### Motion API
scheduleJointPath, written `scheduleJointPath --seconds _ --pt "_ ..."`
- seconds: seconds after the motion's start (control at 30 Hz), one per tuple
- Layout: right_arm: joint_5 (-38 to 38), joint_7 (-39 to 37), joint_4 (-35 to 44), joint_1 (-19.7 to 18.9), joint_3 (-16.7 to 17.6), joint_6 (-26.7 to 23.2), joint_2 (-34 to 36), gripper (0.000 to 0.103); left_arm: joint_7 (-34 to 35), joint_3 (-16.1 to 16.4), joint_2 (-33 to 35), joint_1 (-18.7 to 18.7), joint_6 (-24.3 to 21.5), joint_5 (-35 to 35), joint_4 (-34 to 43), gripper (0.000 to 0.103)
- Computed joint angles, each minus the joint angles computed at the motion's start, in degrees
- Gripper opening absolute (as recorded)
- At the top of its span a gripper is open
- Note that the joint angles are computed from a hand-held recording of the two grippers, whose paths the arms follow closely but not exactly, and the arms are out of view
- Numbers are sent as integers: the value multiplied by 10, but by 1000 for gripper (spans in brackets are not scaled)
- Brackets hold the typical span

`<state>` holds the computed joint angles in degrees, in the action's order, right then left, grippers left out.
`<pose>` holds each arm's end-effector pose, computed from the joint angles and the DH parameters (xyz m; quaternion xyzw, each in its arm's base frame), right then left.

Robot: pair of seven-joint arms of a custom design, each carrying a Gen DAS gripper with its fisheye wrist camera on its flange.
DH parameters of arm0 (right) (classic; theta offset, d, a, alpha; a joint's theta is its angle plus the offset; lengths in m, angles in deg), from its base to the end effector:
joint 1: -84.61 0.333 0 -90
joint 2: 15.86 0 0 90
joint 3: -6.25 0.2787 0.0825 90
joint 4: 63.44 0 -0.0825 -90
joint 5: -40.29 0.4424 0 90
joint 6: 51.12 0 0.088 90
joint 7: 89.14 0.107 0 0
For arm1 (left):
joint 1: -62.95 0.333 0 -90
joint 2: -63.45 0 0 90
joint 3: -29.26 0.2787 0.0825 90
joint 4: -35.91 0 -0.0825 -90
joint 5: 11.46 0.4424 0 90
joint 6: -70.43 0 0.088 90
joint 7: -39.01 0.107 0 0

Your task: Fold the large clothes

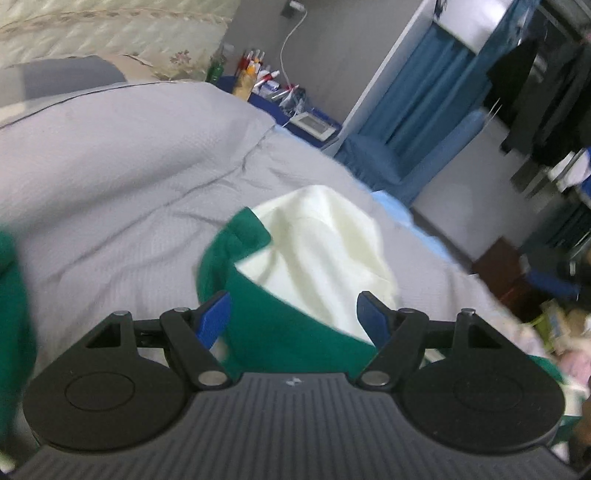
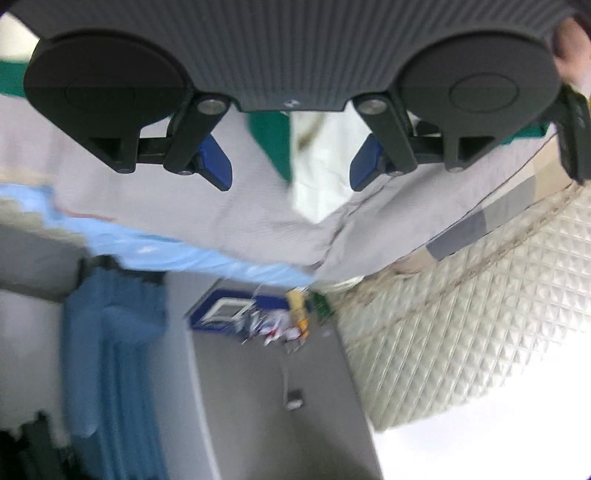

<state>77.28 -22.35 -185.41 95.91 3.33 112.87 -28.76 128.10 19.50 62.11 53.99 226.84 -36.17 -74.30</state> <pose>0.5966 0.0526 0.5560 -0.6203 0.6128 -0.2091 0.4427 0.6285 -0.1971 0.5378 -0.6434 0.6377 -0.4116 0.0998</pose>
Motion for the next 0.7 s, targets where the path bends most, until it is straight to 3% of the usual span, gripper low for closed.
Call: scheduleJointPath --seconds 0.13,0.2,0.3,0.4,0.43,0.5,0.53,0.63,0.7 --pt "4 13 165 -6 13 -37 168 72 3 -5 127 18 -18 72 120 77" --pt "-10 38 248 -27 35 -55 248 72 27 -22 182 39 -48 67 180 74" --pt "-42 63 343 -27 43 -86 336 72 39 -38 247 58 -96 75 251 65" --pt "-86 83 389 -27 51 -101 384 71 83 -65 274 83 -112 53 272 58" --pt "-94 84 403 -29 55 -111 398 71 100 -69 277 86 -113 55 275 53" --pt "-112 85 406 -30 59 -127 407 55 116 -71 272 87 -104 58 267 29" --pt "-112 78 398 -33 64 -128 403 38 124 -76 268 93 -97 47 261 24" --pt "-81 31 344 -50 87 -91 365 25 161 -107 238 127 -48 -44 221 21" --pt "-21 -22 285 -68 111 -59 315 23 206 -134 212 156 -21 -142 193 20"
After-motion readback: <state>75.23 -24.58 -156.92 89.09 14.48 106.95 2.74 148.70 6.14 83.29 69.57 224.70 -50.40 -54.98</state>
